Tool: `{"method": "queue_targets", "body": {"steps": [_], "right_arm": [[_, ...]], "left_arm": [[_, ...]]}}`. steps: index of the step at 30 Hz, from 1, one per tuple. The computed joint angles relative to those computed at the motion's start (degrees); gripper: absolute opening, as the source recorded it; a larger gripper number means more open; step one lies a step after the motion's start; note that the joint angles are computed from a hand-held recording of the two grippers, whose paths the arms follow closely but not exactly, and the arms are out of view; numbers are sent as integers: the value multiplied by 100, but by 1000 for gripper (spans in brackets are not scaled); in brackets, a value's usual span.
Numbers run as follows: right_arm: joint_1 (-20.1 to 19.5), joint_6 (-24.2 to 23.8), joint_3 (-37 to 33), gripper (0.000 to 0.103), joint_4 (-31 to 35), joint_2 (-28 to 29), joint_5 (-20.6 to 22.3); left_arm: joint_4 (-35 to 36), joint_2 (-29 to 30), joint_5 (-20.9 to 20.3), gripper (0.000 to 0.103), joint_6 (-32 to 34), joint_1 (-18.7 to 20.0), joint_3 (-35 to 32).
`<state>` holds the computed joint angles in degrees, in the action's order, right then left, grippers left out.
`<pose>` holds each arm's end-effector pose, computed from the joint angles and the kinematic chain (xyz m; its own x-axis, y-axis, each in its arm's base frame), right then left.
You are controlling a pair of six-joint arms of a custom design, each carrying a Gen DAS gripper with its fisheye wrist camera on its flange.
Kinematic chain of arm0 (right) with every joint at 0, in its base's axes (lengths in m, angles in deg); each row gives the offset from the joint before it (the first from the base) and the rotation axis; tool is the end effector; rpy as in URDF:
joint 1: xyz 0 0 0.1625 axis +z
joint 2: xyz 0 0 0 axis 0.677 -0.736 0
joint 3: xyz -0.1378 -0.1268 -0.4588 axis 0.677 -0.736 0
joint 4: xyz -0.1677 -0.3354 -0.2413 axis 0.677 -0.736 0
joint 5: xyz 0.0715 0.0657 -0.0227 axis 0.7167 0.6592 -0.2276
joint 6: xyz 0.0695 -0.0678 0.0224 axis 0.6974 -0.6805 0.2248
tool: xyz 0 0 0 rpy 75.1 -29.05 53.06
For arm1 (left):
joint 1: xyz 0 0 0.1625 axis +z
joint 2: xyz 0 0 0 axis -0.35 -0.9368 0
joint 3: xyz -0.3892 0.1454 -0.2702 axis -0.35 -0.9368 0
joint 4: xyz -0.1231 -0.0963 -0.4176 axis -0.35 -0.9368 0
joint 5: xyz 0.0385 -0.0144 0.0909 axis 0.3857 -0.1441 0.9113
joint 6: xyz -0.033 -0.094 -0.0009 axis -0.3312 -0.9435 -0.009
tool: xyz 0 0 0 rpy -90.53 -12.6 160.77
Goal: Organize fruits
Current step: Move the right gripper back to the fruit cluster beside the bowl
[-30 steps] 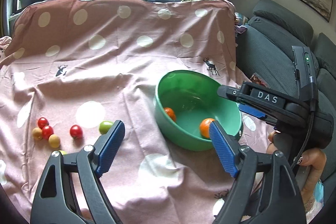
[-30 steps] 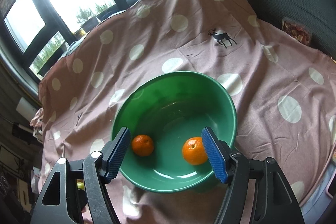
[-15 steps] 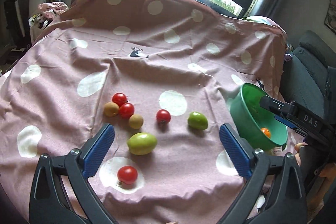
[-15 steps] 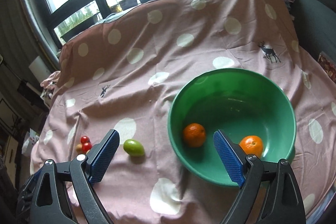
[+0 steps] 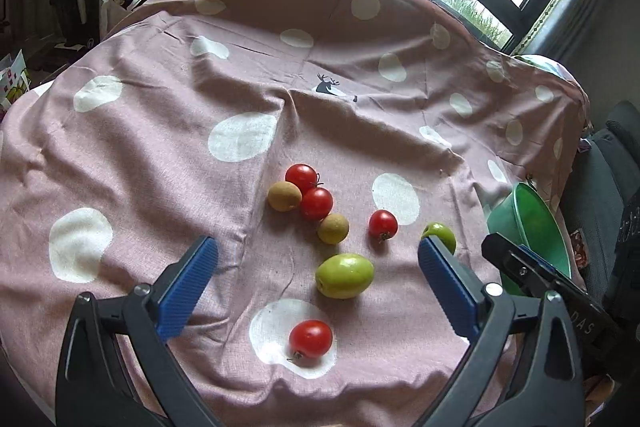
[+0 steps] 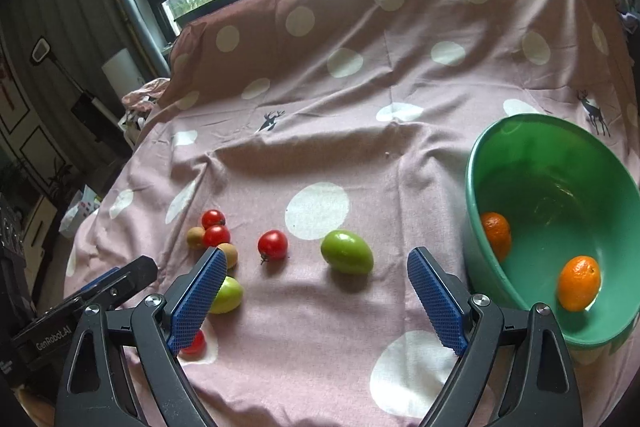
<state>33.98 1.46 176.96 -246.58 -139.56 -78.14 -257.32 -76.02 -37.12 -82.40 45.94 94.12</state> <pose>0.0280 -0.4464 0.2221 -0.8045 -0.3342 0.4909 -0.5655 0.6836 -0.4614 -0.2718 -0.3665 0.0089 -0.9028 -0.2151 -0.3725 0.1368 0.6775 -0.7227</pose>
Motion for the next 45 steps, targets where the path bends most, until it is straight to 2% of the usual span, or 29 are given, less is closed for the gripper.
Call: {"method": "queue_targets", "body": {"steps": [4, 8, 12, 16, 23, 25, 26, 30, 31, 33, 38, 40, 45], "right_arm": [[134, -100, -23, 92, -443, 340, -401], [155, -220, -22, 92, -594, 481, -506], [191, -220, -28, 92, -1144, 736, -686], [194, -235, -69, 92, -987, 743, -765], [62, -130, -74, 92, -468, 469, -396], [24, -42, -103, 86, -367, 432, -343], [12, 31, -138, 80, -254, 399, -347], [-108, 420, -301, 71, 442, 239, -181], [-131, 500, -352, 66, 632, 210, -141], [-160, 656, -447, 61, 866, 193, -88], [-184, 997, -656, 56, 1139, 245, -57], [-130, 1001, -727, 51, 1114, 342, -210], [-27, 882, -878, 51, 1031, 605, -470]], "left_arm": [[71, -28, -33, 101, -16, 48, -6], [128, -48, -43, 101, -51, 68, 2], [209, -60, -10, 101, -95, 59, 2], [232, -49, -53, 101, -87, 82, -15], [453, -59, -1, 101, -199, 92, -51], [480, -60, 21, 101, -231, 96, -51], [452, -56, 10, 101, -221, 101, -47], [347, -32, -41, 100, -176, 119, -43], [305, -21, -48, 100, -145, 115, -43], [223, 10, -56, 99, -57, 104, -47], [132, 115, -68, 96, 190, 57, -105], [73, 170, -125, 94, 336, 66, -147], [-179, 324, -421, 81, 755, 128, -259]]}}
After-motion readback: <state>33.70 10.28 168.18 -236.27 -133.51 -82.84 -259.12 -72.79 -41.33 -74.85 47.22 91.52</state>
